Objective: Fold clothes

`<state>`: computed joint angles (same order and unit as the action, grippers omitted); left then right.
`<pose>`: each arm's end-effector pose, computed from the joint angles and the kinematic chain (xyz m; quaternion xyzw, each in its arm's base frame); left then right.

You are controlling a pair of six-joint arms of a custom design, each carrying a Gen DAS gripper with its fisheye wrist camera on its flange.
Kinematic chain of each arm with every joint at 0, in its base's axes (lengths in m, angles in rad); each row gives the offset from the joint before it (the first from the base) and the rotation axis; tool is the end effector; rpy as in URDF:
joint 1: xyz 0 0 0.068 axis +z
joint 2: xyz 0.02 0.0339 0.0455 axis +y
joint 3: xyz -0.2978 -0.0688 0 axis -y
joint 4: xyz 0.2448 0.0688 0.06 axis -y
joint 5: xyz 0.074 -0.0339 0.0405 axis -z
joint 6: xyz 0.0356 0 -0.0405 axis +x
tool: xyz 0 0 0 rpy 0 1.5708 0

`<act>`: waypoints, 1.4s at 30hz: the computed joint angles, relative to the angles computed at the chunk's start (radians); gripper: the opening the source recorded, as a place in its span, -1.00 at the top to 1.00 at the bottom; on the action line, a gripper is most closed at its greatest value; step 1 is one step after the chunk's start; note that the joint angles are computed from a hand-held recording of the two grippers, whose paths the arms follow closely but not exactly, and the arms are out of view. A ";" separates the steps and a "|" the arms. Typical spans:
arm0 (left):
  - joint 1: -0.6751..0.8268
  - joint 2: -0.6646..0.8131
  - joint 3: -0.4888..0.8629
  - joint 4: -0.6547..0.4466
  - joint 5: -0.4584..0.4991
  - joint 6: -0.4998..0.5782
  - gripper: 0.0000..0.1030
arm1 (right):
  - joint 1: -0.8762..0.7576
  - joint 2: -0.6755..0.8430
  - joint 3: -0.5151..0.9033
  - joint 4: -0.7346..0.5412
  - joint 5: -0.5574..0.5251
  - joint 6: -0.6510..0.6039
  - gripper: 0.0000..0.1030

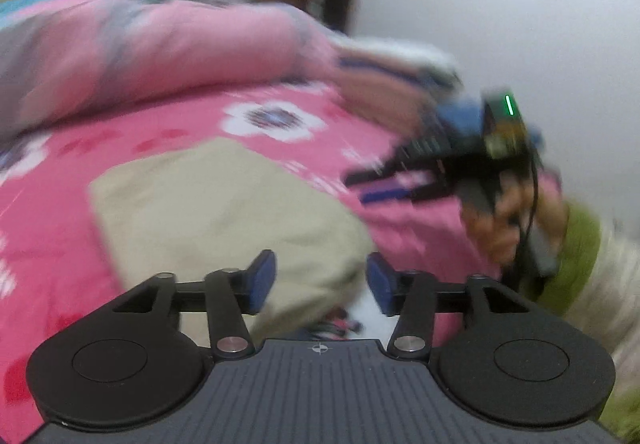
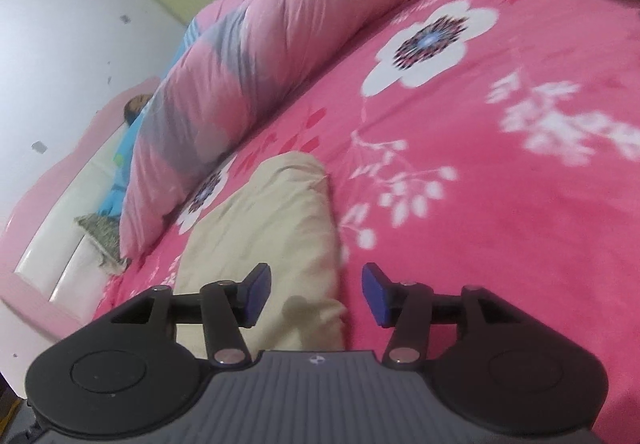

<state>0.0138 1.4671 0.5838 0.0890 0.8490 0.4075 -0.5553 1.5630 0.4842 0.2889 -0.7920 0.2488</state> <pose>0.2596 -0.0231 0.1890 0.3179 0.7966 -0.3007 0.4171 0.2308 -0.1134 0.1535 0.1987 0.8426 0.2989 0.4015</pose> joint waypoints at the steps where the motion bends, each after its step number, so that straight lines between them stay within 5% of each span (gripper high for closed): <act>1: 0.033 0.027 0.020 0.010 0.007 -0.045 -0.11 | 0.023 0.030 0.032 -0.002 0.004 0.013 -0.16; 8: 0.128 0.264 0.223 -0.014 0.016 -0.309 -0.17 | 0.110 0.198 0.246 -0.044 0.010 0.080 -0.19; 15: 0.096 0.484 0.421 -0.130 0.069 -0.418 -0.26 | 0.134 0.363 0.383 -0.161 -0.031 0.076 -0.25; 20: 0.077 0.601 0.526 -0.196 0.108 -0.467 -0.26 | 0.103 0.361 0.387 -0.350 -0.160 -0.077 -0.25; 24: 0.057 0.648 0.586 -0.201 0.131 -0.502 -0.25 | 0.125 0.367 0.380 -0.307 -0.160 -0.052 -0.26; 29: 0.014 0.696 0.717 -0.335 0.117 -0.434 -0.24 | 0.141 0.330 0.317 -0.203 -0.142 -0.018 -0.08; 37: -0.036 0.780 0.895 -0.470 0.086 -0.389 -0.22 | 0.114 0.248 0.042 0.204 -0.088 0.208 -0.04; 42: 0.025 0.679 0.754 -0.332 0.077 -0.419 -0.25 | 0.039 0.107 0.035 0.051 -0.041 0.081 -0.18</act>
